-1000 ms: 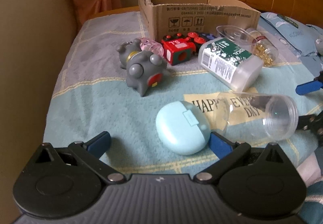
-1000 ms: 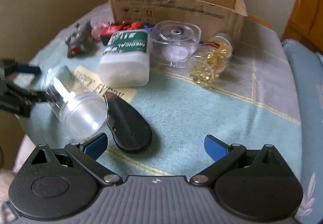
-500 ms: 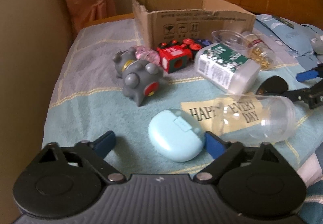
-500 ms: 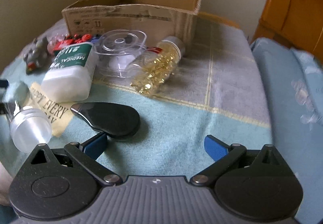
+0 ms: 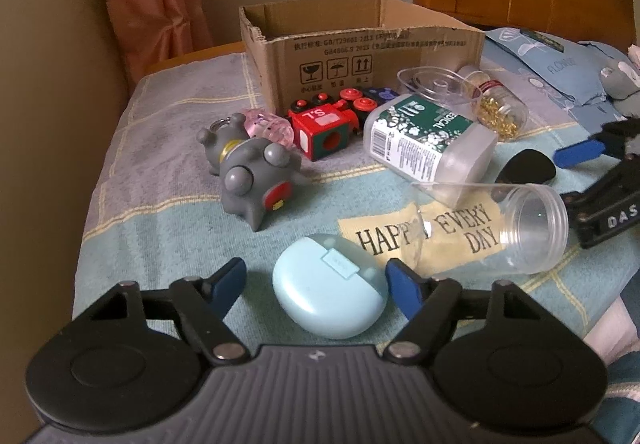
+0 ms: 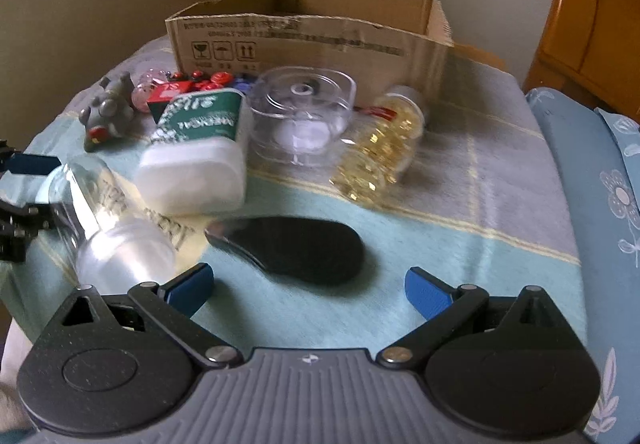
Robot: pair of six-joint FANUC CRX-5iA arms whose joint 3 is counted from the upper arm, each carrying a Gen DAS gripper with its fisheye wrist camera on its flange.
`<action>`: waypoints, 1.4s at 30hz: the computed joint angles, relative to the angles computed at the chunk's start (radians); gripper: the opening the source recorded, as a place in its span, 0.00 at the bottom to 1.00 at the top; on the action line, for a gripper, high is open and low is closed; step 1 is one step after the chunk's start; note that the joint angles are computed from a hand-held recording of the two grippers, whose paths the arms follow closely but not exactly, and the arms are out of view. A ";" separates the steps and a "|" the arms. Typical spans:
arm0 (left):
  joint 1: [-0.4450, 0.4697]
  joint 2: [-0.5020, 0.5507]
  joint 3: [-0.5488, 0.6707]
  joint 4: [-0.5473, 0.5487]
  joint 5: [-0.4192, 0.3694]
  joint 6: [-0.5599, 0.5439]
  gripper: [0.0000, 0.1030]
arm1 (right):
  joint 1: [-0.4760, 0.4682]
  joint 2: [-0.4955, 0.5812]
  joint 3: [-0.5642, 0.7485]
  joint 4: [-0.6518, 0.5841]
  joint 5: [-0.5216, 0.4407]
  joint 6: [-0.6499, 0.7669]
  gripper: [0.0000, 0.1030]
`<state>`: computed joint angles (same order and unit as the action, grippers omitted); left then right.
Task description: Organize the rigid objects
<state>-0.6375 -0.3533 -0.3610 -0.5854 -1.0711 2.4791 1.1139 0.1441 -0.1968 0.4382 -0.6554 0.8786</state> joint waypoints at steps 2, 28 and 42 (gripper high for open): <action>0.002 -0.002 -0.001 0.000 -0.001 -0.001 0.74 | 0.004 0.009 0.011 -0.007 0.006 0.005 1.00; 0.290 -0.167 -0.187 0.378 0.223 -0.711 0.73 | -0.003 0.033 0.021 0.077 -0.046 -0.142 0.97; 0.451 -0.216 -0.289 0.675 0.267 -1.015 0.58 | -0.022 0.031 0.040 0.026 -0.039 -0.055 0.89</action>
